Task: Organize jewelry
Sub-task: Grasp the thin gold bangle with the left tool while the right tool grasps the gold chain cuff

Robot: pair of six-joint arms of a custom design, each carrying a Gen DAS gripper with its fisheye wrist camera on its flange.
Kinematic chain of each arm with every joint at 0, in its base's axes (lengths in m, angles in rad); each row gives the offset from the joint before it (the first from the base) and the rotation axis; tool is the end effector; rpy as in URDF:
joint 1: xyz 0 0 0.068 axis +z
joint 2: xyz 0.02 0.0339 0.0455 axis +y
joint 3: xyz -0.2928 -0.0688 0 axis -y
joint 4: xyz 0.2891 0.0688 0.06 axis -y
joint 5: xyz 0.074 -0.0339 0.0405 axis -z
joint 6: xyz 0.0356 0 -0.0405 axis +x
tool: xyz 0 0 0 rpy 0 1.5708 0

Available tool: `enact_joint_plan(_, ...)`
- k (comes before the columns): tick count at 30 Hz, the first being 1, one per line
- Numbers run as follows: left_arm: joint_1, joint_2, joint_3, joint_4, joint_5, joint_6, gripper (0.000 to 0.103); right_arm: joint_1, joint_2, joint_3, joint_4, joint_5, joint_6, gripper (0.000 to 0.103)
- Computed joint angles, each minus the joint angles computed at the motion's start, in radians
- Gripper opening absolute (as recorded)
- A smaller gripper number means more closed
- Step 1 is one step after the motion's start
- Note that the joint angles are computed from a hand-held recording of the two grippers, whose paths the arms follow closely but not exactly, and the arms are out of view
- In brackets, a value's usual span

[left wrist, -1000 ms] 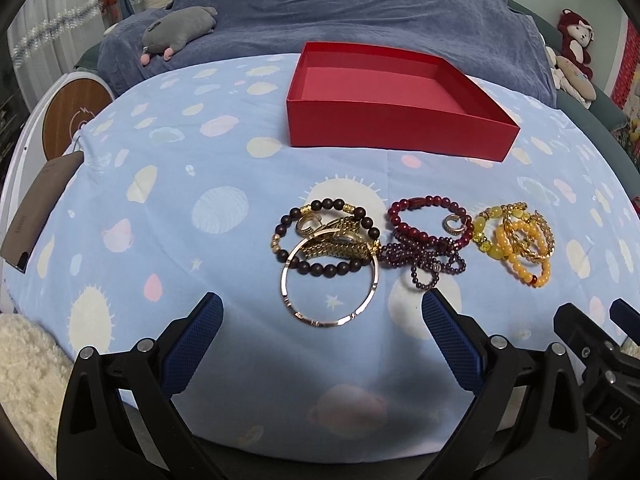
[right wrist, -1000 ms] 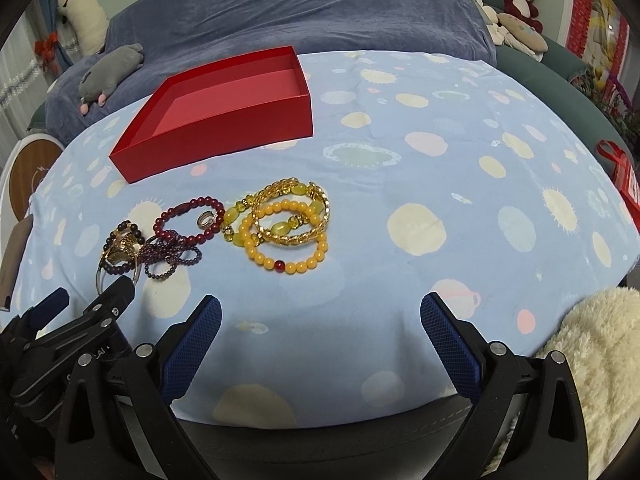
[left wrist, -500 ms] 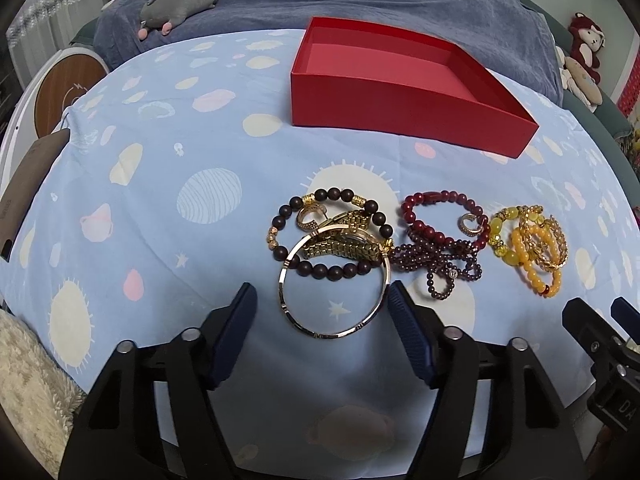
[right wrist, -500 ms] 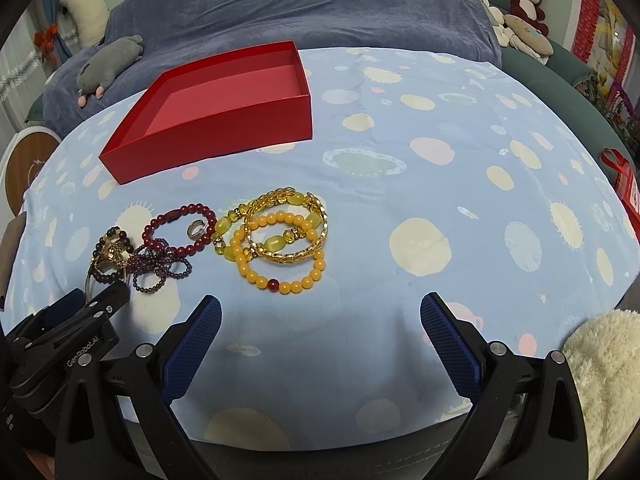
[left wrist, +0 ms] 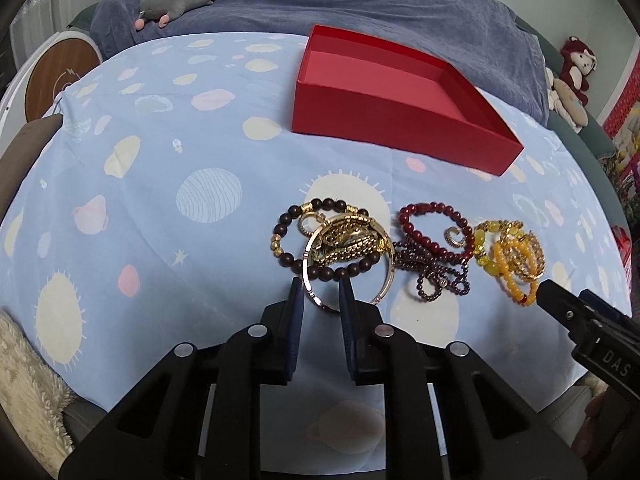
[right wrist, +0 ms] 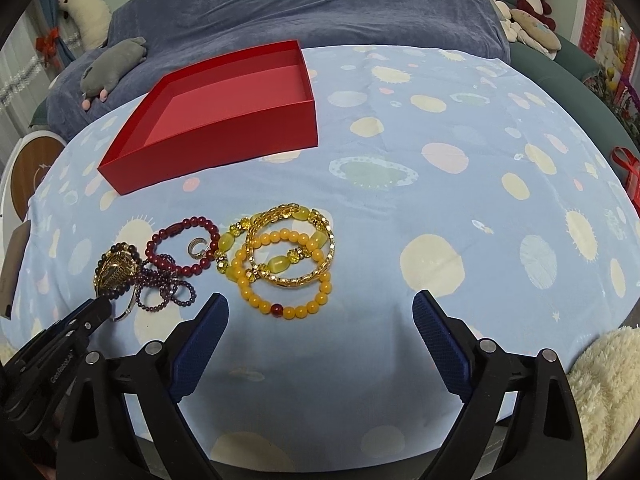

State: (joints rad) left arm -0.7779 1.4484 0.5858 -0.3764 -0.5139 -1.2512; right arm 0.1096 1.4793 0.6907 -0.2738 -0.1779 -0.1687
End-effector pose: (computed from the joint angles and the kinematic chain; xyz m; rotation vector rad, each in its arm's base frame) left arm 0.1919 -0.1644 0.1243 -0.7029 2.4388 -0.0088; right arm 0.2902 0.0383 0.1470 -0.4237 2.5871 0.2135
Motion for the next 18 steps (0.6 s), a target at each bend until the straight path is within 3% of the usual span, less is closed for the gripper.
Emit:
enact_joint_plan(1, 0.002, -0.011, -0.004, 0.003, -0.006, -0.004, 0.021, -0.001, 0.003, 0.002, 0.0, -0.001, 0.002, 0.089)
enact_joint_plan(3, 0.015, -0.016, -0.001, -0.004, -0.012, -0.009, 0.04, -0.001, 0.009, 0.006, 0.0, -0.001, 0.005, 0.089)
enact_joint_plan(7, 0.047, 0.005, 0.007, 0.014, 0.01, 0.031, 0.041, 0.003, 0.023, 0.013, -0.003, 0.001, 0.009, 0.089)
enact_joint_plan(9, 0.053, 0.016, 0.007, 0.029, 0.025, 0.048, 0.025, 0.005, 0.028, 0.019, -0.004, -0.003, 0.009, 0.089)
enact_joint_plan(11, 0.044, 0.024, 0.012, 0.024, 0.015, 0.047, 0.021, 0.009, 0.038, 0.029, -0.004, -0.008, 0.003, 0.085)
enact_joint_plan(14, 0.038, 0.014, 0.003, 0.03, 0.015, 0.048, 0.007, 0.011, 0.068, 0.056, -0.012, -0.02, 0.002, 0.076)
enact_joint_plan(18, 0.029, -0.022, -0.018, 0.038, 0.012, 0.043, 0.005, 0.024, 0.109, 0.088, -0.003, -0.018, 0.021, 0.073)
